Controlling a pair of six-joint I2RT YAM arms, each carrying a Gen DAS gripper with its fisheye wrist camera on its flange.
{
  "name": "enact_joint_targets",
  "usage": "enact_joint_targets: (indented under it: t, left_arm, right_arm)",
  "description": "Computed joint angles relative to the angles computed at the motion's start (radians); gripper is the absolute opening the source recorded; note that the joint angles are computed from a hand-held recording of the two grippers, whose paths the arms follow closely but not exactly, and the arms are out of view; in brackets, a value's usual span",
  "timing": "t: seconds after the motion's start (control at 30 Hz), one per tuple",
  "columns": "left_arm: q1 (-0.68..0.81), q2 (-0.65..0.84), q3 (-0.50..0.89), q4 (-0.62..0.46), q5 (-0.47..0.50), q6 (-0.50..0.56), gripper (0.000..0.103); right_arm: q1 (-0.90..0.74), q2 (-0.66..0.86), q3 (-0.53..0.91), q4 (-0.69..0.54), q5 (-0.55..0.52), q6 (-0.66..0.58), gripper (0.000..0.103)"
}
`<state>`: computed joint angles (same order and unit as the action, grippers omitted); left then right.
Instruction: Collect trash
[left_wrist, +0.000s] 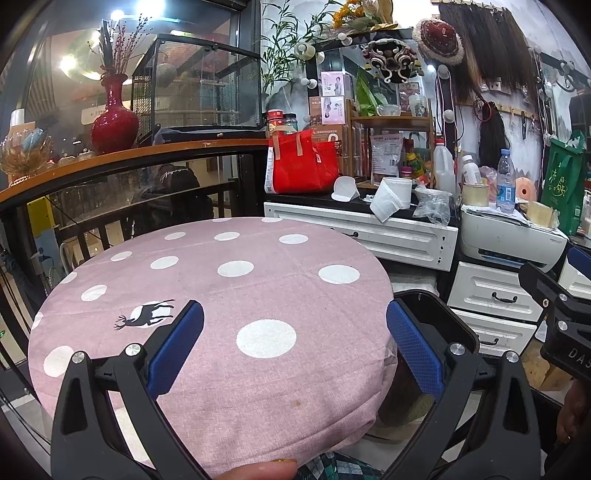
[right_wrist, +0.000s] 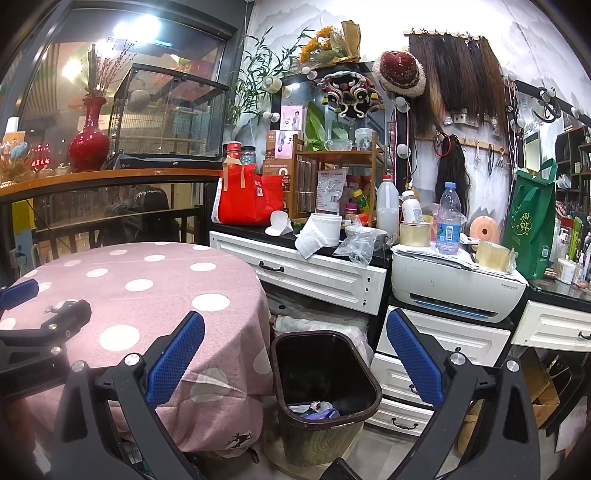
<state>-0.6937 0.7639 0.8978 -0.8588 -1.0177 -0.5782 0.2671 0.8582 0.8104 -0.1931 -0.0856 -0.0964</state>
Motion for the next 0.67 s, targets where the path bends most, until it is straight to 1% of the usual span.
enact_joint_targets:
  t: [0.13, 0.3, 0.67]
  left_arm:
    - [0.001, 0.002, 0.003, -0.011, 0.002, -0.015, 0.097]
    - [0.028, -0.012, -0.003, 0.006, 0.045, -0.003, 0.097]
    - [0.041, -0.011, -0.003, 0.007, 0.057, -0.001, 0.097]
  right_arm:
    - [0.002, 0.001, 0.003, -0.004, 0.002, 0.0, 0.097]
    - [0.004, 0.001, 0.005, -0.005, 0.006, 0.0, 0.097]
    - [0.008, -0.001, 0.008, -0.013, 0.008, 0.001, 0.097]
